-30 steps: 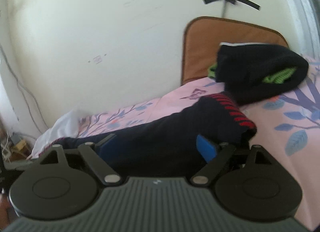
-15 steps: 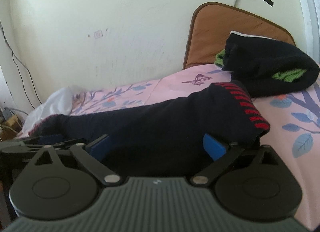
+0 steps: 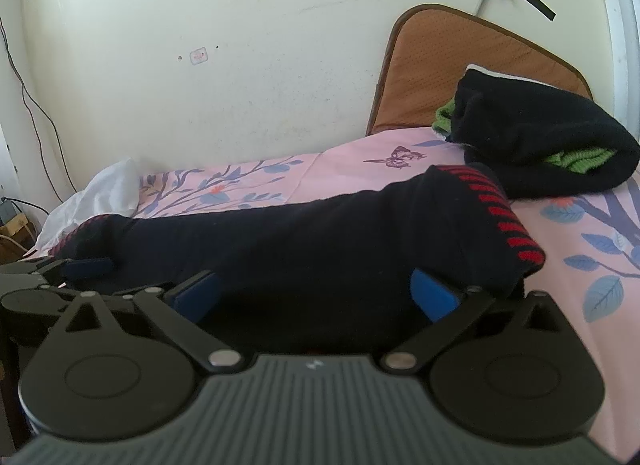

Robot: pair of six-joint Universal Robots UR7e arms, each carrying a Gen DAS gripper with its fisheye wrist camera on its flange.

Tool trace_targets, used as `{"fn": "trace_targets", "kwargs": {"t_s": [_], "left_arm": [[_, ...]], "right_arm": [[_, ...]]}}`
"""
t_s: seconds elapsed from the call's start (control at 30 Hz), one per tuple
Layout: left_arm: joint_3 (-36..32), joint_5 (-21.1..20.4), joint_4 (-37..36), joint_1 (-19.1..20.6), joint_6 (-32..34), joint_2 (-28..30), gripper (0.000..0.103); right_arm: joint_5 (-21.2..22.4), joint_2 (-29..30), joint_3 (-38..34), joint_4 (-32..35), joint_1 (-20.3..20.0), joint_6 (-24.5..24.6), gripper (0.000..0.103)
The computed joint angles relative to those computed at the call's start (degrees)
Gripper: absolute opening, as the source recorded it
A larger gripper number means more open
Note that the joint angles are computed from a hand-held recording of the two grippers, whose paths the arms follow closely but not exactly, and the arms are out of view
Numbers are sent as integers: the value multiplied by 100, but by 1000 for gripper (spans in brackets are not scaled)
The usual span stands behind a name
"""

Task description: Fold small clothes

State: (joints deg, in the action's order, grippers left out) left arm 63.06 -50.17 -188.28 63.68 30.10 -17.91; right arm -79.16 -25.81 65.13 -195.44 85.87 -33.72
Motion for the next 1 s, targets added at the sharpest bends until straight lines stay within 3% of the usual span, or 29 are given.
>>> {"fn": "trace_targets", "kwargs": {"t_s": [1.0], "left_arm": [[-24,28,17,-6,70,9,103]], "right_arm": [[20,-9,-15,56,-18,-66,103]]}}
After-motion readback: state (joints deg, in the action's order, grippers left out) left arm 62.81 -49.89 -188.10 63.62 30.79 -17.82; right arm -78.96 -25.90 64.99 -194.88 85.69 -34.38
